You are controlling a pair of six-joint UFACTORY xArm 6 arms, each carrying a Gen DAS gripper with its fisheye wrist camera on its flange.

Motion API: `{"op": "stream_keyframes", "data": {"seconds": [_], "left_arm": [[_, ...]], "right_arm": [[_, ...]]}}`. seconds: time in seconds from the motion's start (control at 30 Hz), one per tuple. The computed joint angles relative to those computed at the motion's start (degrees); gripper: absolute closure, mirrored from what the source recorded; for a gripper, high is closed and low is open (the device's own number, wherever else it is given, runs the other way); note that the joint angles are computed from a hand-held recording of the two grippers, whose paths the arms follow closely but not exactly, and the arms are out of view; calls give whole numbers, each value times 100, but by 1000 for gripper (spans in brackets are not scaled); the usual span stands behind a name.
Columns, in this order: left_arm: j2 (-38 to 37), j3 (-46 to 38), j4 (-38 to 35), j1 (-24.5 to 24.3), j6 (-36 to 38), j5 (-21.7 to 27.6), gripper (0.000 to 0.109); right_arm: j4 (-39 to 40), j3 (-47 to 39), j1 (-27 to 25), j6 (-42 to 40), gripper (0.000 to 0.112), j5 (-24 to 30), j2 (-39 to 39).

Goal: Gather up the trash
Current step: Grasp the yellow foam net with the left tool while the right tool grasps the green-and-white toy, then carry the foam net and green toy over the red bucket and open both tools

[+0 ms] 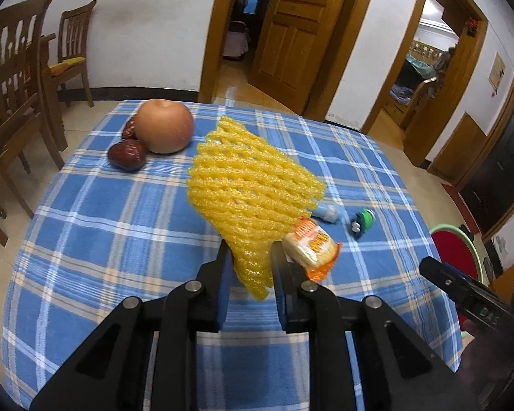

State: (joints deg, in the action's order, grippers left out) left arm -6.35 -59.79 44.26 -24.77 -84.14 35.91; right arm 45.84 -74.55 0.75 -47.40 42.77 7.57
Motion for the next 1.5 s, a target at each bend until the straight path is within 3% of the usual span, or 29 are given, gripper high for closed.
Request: {"op": "stream_keyframes", "data": {"seconds": [0.37,0.6,0.8,0.9,0.93,1.5], "left_arm": [[-52,220,-71,276,-121,-183,87],[17,239,-147,335,-64,-285,87],[46,236,-190,335,-22,-296,87],[92,188,-193,318,6,-249,87],[109,160,-185,299,13,-202,87],[171,-4,-143,155,42,-79,87]], "right_arm": [[-902,-685,597,354,32,-277,712],[-1034,-896,812,333,34,-428,985],[-1036,-1023,910,307,43,-611,1147],[-1119,-960,970,284,57,-828,1140],[-1108,-970,976,263,65,-827,1145],[-552,-652,722,-63,66,-394,771]]}}
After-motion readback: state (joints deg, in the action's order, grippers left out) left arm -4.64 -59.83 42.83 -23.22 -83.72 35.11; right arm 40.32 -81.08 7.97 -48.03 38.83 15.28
